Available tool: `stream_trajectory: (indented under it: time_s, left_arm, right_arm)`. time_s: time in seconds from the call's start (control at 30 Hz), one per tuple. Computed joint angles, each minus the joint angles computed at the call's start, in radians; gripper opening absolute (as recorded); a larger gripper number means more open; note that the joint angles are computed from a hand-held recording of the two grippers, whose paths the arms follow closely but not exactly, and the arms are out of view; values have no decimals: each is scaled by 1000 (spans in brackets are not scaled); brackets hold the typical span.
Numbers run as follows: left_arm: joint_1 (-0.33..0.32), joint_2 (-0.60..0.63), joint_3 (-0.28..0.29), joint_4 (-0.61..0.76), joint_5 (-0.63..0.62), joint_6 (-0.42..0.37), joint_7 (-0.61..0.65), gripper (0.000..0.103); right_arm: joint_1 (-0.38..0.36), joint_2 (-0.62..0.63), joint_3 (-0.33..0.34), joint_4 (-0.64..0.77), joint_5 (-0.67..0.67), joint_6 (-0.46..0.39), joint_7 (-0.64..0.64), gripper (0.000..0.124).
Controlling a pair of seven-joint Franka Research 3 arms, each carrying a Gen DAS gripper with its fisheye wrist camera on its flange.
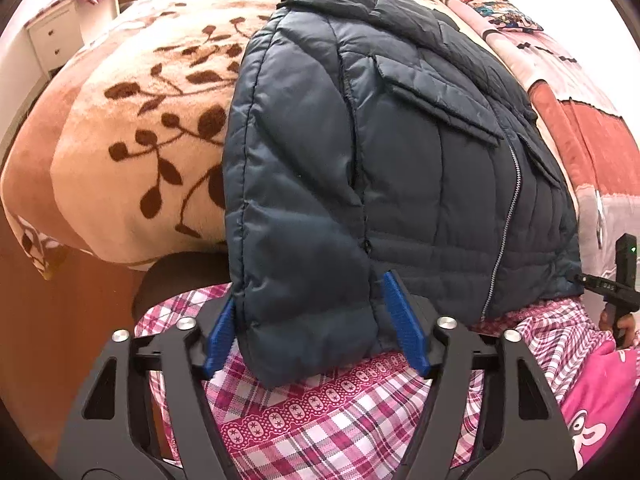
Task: Fold large clothes
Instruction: 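Lower the folded jacket onto the bed and open both tools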
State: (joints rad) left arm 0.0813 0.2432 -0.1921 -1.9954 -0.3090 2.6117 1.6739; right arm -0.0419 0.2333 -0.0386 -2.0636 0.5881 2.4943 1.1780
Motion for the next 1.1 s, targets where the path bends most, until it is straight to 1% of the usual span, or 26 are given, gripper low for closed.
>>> stream_trajectory:
  time_s: [0.07,0.1,0.13,0.17,0.2,0.23,0.37,0.43,0.53,0.7,0.77,0.83,0.93,1.03,1.1]
  left_arm:
    - [7,-2,-3,-7,-21,9,4,48]
    - [10,-4,-3,-12,-32,19,1,33]
    - [13,-3,-1,-11,-39,18,-5,23]
    - [20,-2,-4,-12,-60,17,-3,20]
    - [28,-5,-9,-18,-86,24,8,15]
    - [30,-9,-11,-22,-98,31,13,13]
    - [27,-41,-17,-46,-132,66,46,9]
    - [27,-67,-22,-58,-174,80,76,8]
    - [33,-109,-27,-68,-304,101,155,8]
    - [-9,-179,-3,-69,-423,164,271,8]
    - [-27,-207,10,-64,-498,189,337,8]
    - [-42,-225,27,-53,-571,195,397,8]
    - [-68,-257,50,-59,-644,199,475,8]
    - [-93,-307,82,-88,-740,179,576,8]
    - [-110,-336,104,-110,-785,165,619,8]
  right_arm:
    - [-3,-2,1,-2,9,-3,-5,43]
    - [-3,-4,1,-5,11,-1,-7,42]
    - [-3,-8,2,-13,14,8,-15,39]
    - [-3,-11,2,-20,18,14,-21,36]
    - [-2,-14,2,-25,20,20,-25,34]
    - [-3,-19,5,-32,31,27,-35,28]
    - [-16,-40,17,-48,120,23,-105,14]
    - [-28,-60,20,-57,193,14,-155,12]
    - [-44,-95,15,-71,336,-12,-233,10]
    - [-55,-165,-16,-94,544,-49,-356,10]
    - [-53,-194,-29,-101,612,-53,-390,10]
    - [-50,-224,-43,-111,662,-54,-419,10]
    - [-42,-270,-60,-137,704,-54,-447,10]
    - [-41,-325,-85,-176,722,-76,-467,10]
    - [-39,-349,-99,-191,717,-89,-469,10]
